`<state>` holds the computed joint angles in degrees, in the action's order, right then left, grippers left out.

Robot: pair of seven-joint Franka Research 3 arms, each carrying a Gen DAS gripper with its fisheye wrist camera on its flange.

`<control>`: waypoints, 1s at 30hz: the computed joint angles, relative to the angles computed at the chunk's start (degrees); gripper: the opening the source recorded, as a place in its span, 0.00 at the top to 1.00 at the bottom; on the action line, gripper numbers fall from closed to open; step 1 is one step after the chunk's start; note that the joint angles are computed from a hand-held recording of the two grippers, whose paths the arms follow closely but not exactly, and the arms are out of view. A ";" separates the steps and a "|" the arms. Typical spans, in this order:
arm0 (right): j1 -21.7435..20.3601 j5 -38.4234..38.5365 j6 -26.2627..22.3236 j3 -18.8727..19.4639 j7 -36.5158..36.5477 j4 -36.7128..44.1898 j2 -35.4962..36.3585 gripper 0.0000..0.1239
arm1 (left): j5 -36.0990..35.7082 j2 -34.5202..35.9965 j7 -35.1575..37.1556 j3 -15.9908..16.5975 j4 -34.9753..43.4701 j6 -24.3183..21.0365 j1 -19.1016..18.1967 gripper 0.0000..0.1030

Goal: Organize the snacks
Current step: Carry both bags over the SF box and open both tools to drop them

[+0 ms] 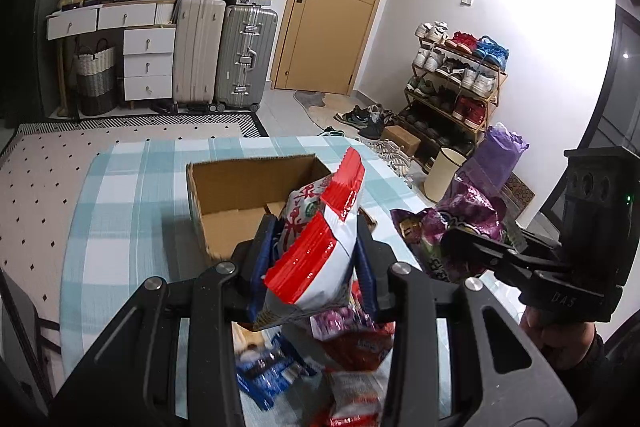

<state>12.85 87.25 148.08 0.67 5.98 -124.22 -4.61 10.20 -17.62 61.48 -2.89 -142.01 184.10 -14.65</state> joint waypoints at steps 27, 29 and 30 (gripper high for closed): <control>-4.70 -25.78 3.11 8.44 23.53 35.99 31.38 0.66 | -28.26 27.72 29.71 5.54 30.16 -10.03 -3.66 0.67; -5.06 -27.80 3.40 9.28 25.08 37.45 33.00 0.66 | -27.51 29.29 29.26 4.14 31.53 -10.45 -1.92 0.67; -5.14 -28.71 3.67 9.64 25.73 38.21 33.83 0.65 | -27.24 29.86 29.16 3.30 32.07 -10.72 -0.98 0.67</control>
